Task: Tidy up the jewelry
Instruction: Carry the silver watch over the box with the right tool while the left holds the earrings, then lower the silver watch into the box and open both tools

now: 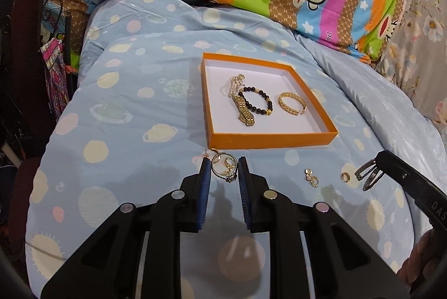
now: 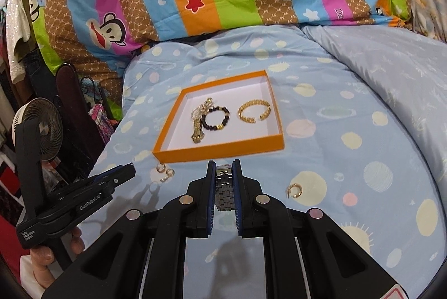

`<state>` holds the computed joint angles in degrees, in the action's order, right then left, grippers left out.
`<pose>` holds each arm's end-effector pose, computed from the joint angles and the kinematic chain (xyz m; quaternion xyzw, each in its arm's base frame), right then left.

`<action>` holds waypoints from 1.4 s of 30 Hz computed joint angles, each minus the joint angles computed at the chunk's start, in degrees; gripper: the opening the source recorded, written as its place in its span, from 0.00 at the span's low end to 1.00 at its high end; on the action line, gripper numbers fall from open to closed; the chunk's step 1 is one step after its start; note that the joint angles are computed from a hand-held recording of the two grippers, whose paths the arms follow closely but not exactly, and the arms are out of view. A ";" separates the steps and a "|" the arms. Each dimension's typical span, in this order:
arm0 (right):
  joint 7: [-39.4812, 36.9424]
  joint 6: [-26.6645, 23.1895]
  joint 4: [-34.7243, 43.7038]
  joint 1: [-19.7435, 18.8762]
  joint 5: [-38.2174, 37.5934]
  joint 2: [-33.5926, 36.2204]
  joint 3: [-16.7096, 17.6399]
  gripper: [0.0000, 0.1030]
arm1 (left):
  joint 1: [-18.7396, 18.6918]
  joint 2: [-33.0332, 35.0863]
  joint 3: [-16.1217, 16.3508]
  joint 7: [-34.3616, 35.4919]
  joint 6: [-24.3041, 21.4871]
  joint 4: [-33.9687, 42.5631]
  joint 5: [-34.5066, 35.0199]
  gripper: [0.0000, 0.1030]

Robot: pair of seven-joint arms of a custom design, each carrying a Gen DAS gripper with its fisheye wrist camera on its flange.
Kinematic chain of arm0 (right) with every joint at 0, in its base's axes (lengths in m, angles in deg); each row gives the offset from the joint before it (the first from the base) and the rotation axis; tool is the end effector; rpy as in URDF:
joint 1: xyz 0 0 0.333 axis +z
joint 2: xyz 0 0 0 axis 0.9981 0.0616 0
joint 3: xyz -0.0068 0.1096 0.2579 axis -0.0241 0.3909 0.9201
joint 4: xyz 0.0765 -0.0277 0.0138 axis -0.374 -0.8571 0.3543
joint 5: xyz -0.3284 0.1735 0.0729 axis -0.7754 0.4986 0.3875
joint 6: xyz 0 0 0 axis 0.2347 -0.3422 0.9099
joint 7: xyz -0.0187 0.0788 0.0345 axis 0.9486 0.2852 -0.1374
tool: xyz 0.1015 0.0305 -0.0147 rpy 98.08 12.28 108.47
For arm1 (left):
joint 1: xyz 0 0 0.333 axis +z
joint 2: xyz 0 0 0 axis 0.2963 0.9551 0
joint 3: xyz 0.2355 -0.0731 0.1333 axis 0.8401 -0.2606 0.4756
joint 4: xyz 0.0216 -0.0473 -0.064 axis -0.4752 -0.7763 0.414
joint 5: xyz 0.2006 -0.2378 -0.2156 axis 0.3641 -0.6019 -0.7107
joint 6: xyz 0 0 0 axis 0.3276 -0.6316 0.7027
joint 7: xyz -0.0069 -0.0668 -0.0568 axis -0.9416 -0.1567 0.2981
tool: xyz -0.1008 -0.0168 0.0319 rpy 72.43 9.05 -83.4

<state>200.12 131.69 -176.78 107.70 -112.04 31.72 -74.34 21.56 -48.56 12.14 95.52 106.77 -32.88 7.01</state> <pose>0.5462 0.1903 0.3948 -0.5955 0.6796 -0.2087 0.3741 0.6056 -0.0695 0.3840 -0.6075 0.6946 -0.3532 0.1538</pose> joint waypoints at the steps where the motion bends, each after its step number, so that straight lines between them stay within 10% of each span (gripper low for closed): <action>1: -0.09 0.04 0.26 -0.06 -0.03 -0.03 -0.09 0.10 | 0.24 -0.08 -0.10 0.24 -0.06 0.22 -0.40 0.19; 12: -9.12 0.38 11.02 -0.52 8.19 7.58 -0.56 0.10 | -0.58 5.36 -0.04 -3.47 0.55 9.45 5.42 0.19; 27: -31.09 -3.12 30.07 -9.58 28.76 25.75 11.42 0.10 | -5.27 24.25 1.63 -20.80 -6.00 31.76 27.41 0.19; 38: -33.78 -0.73 29.01 -3.62 36.29 27.27 4.34 0.12 | -5.88 27.50 2.22 -26.05 -5.64 34.09 34.13 0.19; 42: -33.17 1.08 27.12 1.84 38.30 26.42 -2.16 0.24 | -6.99 27.21 3.88 -29.21 -4.50 33.48 35.75 0.48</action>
